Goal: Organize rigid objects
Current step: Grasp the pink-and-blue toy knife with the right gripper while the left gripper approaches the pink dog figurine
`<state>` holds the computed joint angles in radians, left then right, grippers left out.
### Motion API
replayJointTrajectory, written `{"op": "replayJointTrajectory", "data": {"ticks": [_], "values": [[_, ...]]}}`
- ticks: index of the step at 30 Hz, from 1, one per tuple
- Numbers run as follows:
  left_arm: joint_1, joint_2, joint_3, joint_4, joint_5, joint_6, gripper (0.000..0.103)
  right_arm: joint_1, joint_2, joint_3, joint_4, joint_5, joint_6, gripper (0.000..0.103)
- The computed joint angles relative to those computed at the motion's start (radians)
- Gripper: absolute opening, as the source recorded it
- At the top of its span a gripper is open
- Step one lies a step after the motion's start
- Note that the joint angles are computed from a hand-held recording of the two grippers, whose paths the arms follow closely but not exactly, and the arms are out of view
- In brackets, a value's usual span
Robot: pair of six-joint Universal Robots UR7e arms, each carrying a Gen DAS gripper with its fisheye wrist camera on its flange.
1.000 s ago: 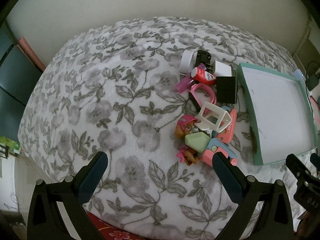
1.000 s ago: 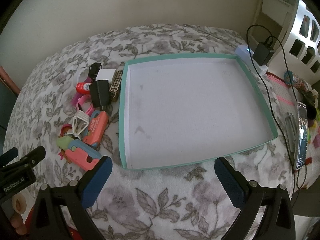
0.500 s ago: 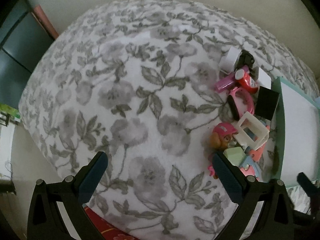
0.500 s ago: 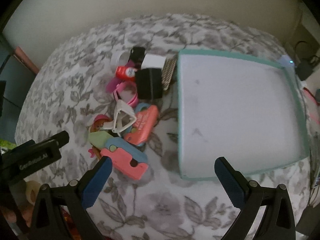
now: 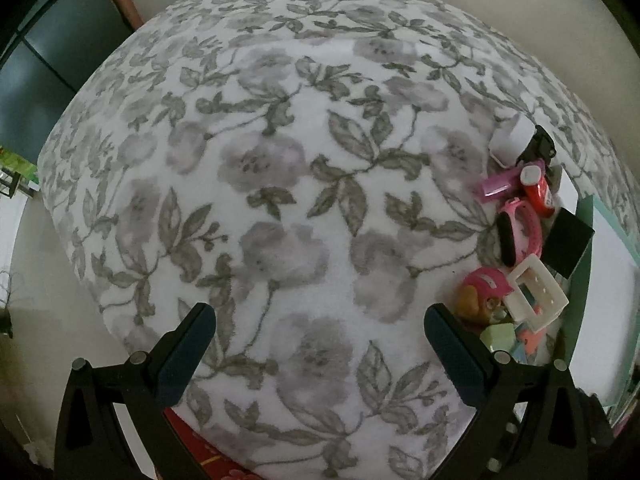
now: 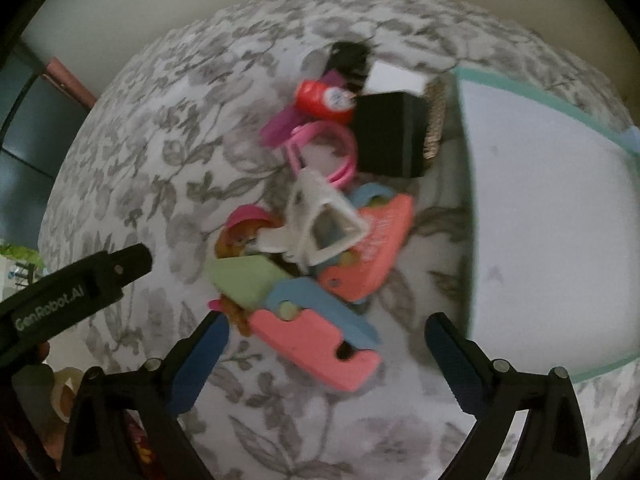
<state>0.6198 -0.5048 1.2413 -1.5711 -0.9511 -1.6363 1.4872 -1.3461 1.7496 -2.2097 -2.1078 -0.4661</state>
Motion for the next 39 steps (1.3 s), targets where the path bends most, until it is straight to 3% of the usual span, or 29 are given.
{"op": "replayJointTrajectory", "data": {"ticks": [4,17,22,39], "values": [[0.002,0.003,-0.002,-0.002,-0.004,0.011,0.103,-0.011,0.018,-0.004,0.033,-0.008,0.022,0.094],[-0.005,0.024,-0.031,0.032,-0.019,0.011,0.103,-0.078,0.013,-0.080,0.172,0.135,0.215,0.091],[-0.005,0.031,-0.040,0.025,-0.025,0.023,0.103,-0.066,0.015,-0.066,0.139,0.113,0.204,0.077],[-0.019,0.070,-0.074,-0.101,-0.002,0.126,0.103,-0.099,-0.070,-0.084,0.168,0.185,0.180,0.077]]}}
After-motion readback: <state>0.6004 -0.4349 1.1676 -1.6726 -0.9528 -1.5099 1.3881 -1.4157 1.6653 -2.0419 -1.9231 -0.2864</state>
